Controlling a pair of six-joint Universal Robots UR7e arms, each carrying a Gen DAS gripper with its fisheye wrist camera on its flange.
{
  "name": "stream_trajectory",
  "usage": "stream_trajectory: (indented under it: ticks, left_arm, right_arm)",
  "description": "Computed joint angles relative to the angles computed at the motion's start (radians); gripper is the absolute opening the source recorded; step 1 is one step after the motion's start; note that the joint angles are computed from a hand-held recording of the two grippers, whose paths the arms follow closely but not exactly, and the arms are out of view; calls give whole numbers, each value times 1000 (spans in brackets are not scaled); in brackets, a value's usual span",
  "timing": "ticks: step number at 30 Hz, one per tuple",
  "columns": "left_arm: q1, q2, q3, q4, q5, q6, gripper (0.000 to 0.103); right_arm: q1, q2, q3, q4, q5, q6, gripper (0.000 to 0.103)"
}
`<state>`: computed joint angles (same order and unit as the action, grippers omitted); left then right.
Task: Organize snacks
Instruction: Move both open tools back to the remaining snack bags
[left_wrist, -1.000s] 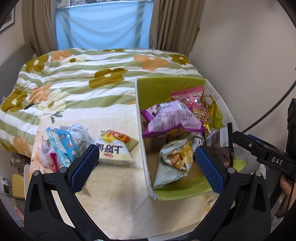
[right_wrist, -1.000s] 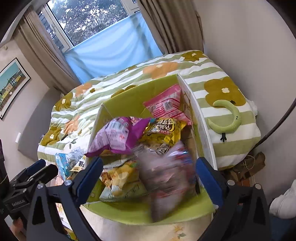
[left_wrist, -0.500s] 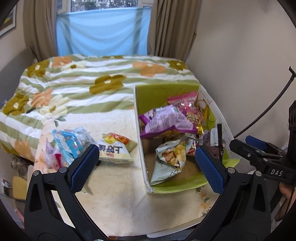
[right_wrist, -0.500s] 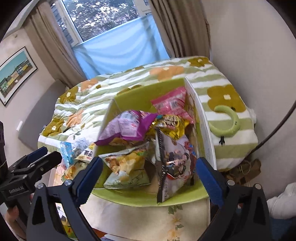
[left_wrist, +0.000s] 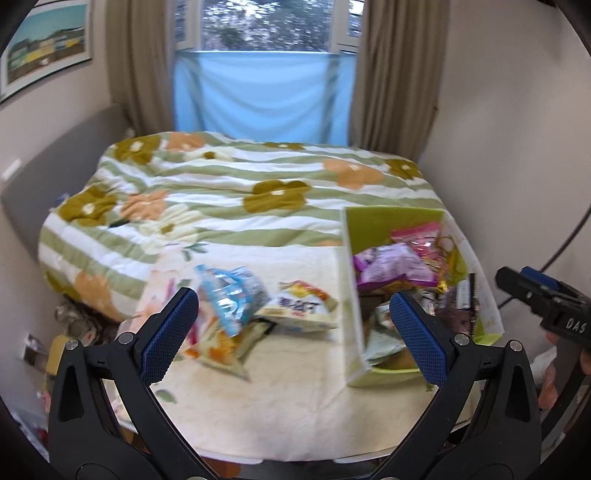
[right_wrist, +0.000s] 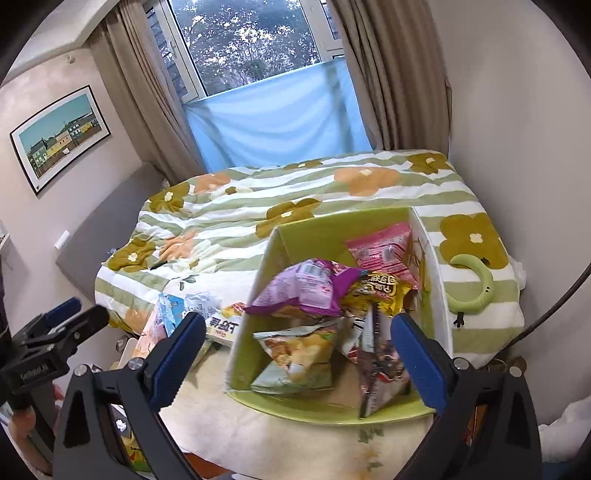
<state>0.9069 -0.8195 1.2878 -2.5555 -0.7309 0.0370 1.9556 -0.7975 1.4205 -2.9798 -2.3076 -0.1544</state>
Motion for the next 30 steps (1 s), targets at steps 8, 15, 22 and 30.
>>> stream_trajectory:
  ticks: [8,15,22,30]
  left_arm:
    - [56,-83,66,-2,38,-29,102]
    - [146,-116,17,66,-8,14,102]
    - [256,-77,-149,238,-114,82,102]
    - [360,48,-391,450,-243,212,102]
  right_arm:
    - [23,108,-94,51,34,-17,100]
    - [42,255,-232,135,7,49,100]
    - [54,418,-412,224,-48,127,100]
    - [56,606,-665,330,-120,186,100]
